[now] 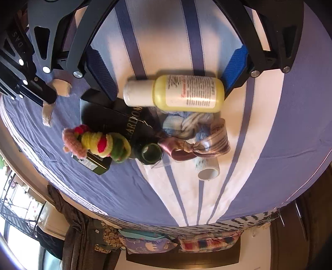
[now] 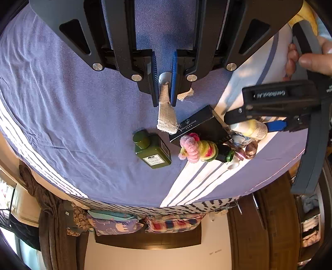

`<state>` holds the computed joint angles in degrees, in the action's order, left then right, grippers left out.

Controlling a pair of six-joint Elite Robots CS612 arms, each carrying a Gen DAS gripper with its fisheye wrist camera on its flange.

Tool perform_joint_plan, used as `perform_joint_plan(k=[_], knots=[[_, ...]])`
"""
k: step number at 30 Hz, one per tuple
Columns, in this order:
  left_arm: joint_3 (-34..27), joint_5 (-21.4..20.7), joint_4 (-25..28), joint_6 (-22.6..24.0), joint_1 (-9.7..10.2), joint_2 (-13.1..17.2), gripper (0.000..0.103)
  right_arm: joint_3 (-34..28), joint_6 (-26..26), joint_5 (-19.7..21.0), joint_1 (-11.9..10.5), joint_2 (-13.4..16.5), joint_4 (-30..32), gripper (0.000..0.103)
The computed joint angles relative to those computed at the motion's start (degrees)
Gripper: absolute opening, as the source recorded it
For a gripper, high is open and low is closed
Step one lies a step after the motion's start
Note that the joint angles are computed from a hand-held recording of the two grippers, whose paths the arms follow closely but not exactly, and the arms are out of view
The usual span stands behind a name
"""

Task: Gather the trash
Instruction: 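Grasp the white tissue with the right tool while the left tool grasps the yellow lotion bottle, then carry both held items down into the black bin and open both tools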

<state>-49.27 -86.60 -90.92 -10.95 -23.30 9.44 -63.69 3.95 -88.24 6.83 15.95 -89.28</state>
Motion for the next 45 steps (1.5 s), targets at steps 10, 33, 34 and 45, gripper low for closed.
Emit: perform_joint_plan(k=[10, 33, 34, 45], knots=[[-6.6, 0.8, 3.3, 1.0, -0.43, 2.5, 0.08, -2.8, -1.0, -1.2, 0.4, 0.8, 0.8, 0.012], [-34.5, 1.3, 14.7, 2.3, -3.83, 10.6, 0.08, -21.7, -2.5, -4.7, 2.3, 5.3, 10.3, 0.012], [-35.4, 1.4, 15.2, 2.1, -3.94, 10.9, 0.08, -22.3, -2.6, -4.6, 2.5, 5.4, 10.8, 0.012], [-43.6, 0.2, 21.7, 0.3, -4.38, 15.1, 0.08, -28.0, -2.9, -2.8, 3.7, 7.9, 16.8, 0.012]])
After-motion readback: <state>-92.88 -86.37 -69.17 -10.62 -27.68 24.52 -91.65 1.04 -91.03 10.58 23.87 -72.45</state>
